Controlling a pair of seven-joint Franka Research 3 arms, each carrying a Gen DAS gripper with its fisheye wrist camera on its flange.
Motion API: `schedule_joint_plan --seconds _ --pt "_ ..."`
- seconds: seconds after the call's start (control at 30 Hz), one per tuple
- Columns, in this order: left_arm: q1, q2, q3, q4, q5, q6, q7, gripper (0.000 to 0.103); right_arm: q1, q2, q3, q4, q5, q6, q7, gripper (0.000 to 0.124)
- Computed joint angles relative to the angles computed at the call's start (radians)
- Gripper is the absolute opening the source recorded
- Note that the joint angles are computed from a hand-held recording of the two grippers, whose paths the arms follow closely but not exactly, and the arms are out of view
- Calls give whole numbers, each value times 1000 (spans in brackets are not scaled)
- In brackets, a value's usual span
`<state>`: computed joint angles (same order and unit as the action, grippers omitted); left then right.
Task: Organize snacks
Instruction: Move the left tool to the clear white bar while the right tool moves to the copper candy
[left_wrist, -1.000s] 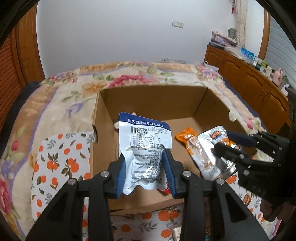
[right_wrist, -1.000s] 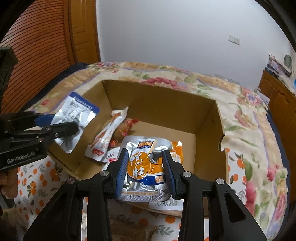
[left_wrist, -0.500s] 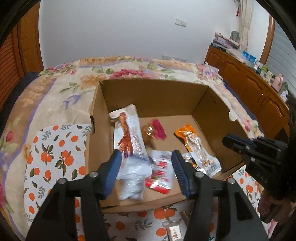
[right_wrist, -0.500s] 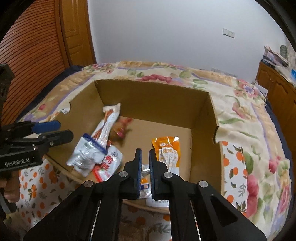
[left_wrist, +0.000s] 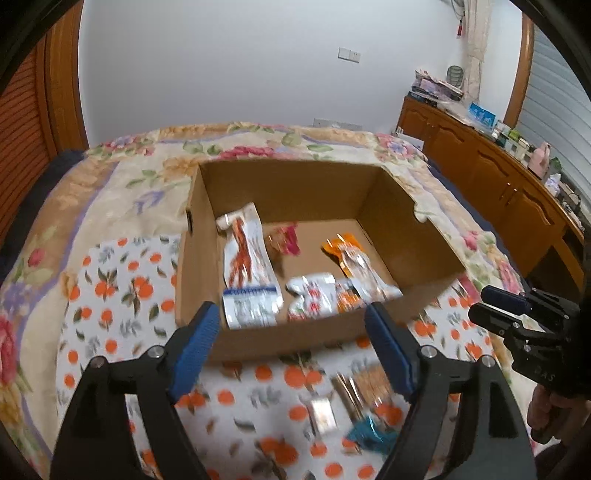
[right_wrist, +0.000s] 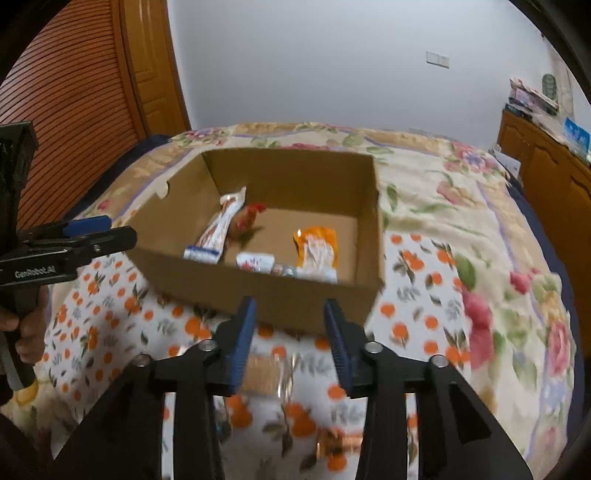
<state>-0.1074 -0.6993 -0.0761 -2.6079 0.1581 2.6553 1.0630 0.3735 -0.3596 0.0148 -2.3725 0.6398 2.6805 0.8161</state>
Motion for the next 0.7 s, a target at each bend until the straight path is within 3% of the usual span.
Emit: schedule_joint_plan --seconds 0.07,0.13,0.43,0.7 --pt "-8 -37 -17 -20 -2 -24 -14 81 -14 -38 3 -40 -17 -7 18 52" --pt "-15 -67 -36 -33 0 -49 -33 81 -23 -74 -3 -77 -26 -21 34 55" --pt "-74 -152 -83 -87 -1 -138 -134 81 -68 -207 -21 -215 -72 -67 127 55" --pt "-107 -154 -82 -122 22 -138 -166 81 -71 -193 -57 -247 -45 -95 148 55"
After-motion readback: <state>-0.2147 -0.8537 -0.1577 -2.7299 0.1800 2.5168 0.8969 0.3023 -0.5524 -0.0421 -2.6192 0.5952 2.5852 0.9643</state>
